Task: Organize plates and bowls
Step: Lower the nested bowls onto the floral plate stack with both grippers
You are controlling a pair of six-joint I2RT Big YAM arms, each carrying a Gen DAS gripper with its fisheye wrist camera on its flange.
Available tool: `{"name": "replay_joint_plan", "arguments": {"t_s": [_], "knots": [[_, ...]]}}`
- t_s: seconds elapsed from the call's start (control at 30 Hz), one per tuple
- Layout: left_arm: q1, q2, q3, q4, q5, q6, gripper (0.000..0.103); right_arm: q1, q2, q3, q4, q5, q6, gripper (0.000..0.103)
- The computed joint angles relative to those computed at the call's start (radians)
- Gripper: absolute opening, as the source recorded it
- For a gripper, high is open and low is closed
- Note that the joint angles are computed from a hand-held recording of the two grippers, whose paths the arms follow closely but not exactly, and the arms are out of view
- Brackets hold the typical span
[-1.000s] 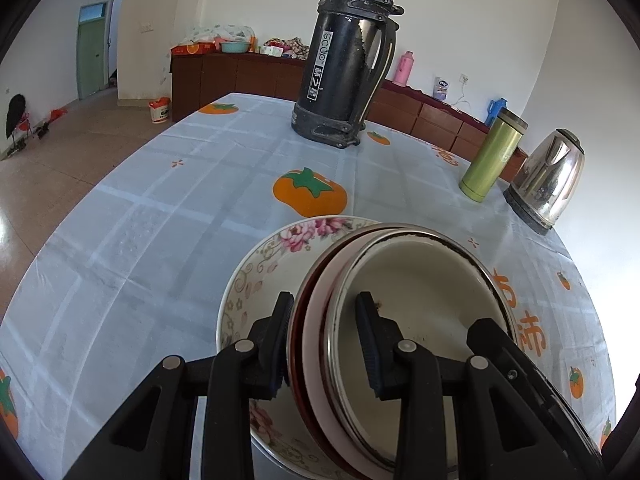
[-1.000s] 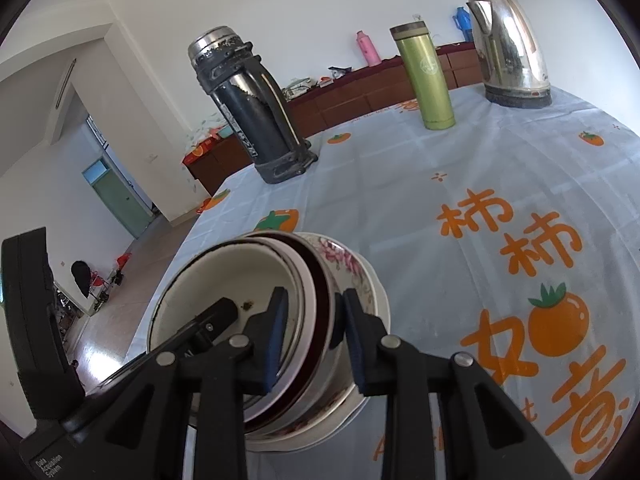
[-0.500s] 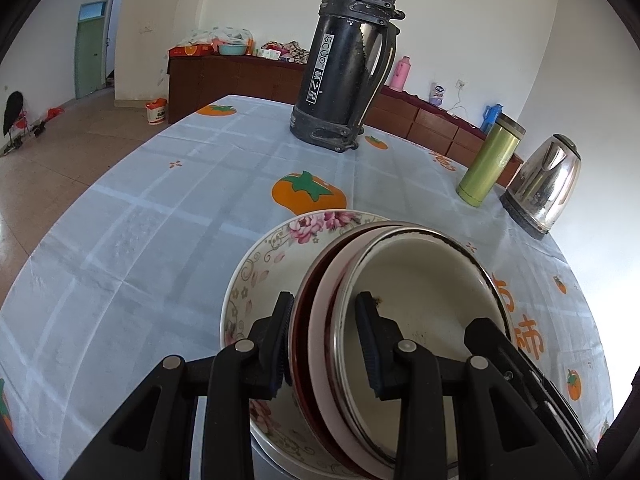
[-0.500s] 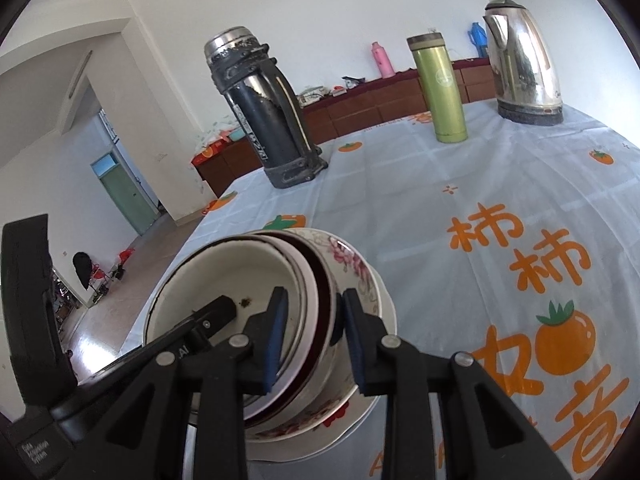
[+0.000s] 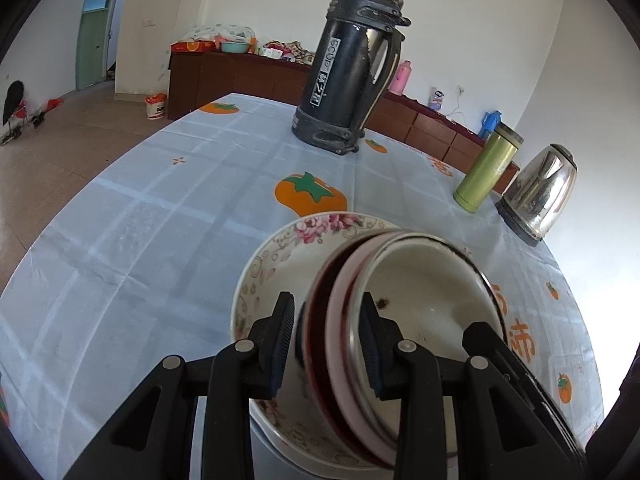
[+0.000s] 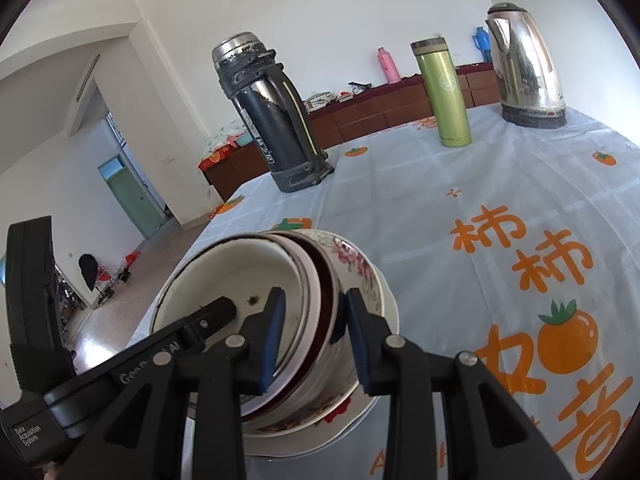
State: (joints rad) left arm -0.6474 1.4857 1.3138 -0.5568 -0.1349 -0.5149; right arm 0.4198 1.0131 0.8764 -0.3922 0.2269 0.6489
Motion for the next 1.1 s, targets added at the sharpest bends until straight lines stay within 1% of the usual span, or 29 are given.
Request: {"name": "replay_joint_plan", "arguments": {"t_s": [0.07, 0.23, 0.43, 0.57, 0.7, 0.73, 0.77, 0.8, 0.87, 0.93, 1.0, 1.07, 1.1], "knots": [[-0.001, -0.006, -0.002, 0.002, -0.018, 0.003, 0.036, -0.005, -0.008, -0.009, 0.013, -0.012, 0.016, 0.035], [-0.011, 0.0, 0.002, -0.001, -0.059, 0.022, 0.037, 0.016, -0.033, -0.021, 0.047, 0.037, -0.001, 0.036], [-0.016, 0.01, 0.006, -0.008, -0.08, 0.031, 0.037, 0.037, -0.03, -0.013, 0.029, 0.069, -0.014, 0.037], [-0.022, 0.007, 0.006, -0.008, -0.098, 0.039, 0.037, 0.04, -0.04, -0.022, 0.045, 0.075, -0.015, 0.037], [-0.023, 0.003, 0.004, -0.009, -0.104, 0.046, 0.038, 0.06, -0.056, -0.031, 0.056, 0.117, -0.028, 0.038], [-0.023, 0.004, 0.005, -0.012, -0.11, 0.048, 0.041, 0.06, -0.054, -0.029, 0.053, 0.119, -0.03, 0.038], [-0.023, 0.006, 0.006, -0.017, -0.114, 0.048, 0.049, 0.059, -0.05, -0.027, 0.048, 0.113, -0.026, 0.038], [-0.023, 0.008, 0.008, -0.023, -0.115, 0.042, 0.052, 0.057, -0.048, -0.025, 0.043, 0.107, -0.022, 0.038], [-0.014, 0.003, 0.003, -0.022, -0.077, 0.028, 0.058, 0.055, -0.045, -0.024, 0.034, 0.103, -0.012, 0.038], [-0.015, -0.003, 0.001, -0.021, -0.071, 0.022, 0.06, 0.055, -0.047, -0.025, 0.032, 0.095, -0.007, 0.038], [-0.023, -0.014, -0.005, -0.014, -0.096, 0.031, 0.061, 0.062, -0.057, -0.031, 0.037, 0.101, -0.008, 0.038], [-0.029, -0.019, -0.009, -0.008, -0.103, 0.038, 0.063, 0.075, -0.069, -0.036, 0.037, 0.121, -0.016, 0.039], [-0.03, -0.023, -0.012, -0.005, -0.101, 0.039, 0.064, 0.081, -0.075, -0.04, 0.036, 0.131, -0.016, 0.042]]}}
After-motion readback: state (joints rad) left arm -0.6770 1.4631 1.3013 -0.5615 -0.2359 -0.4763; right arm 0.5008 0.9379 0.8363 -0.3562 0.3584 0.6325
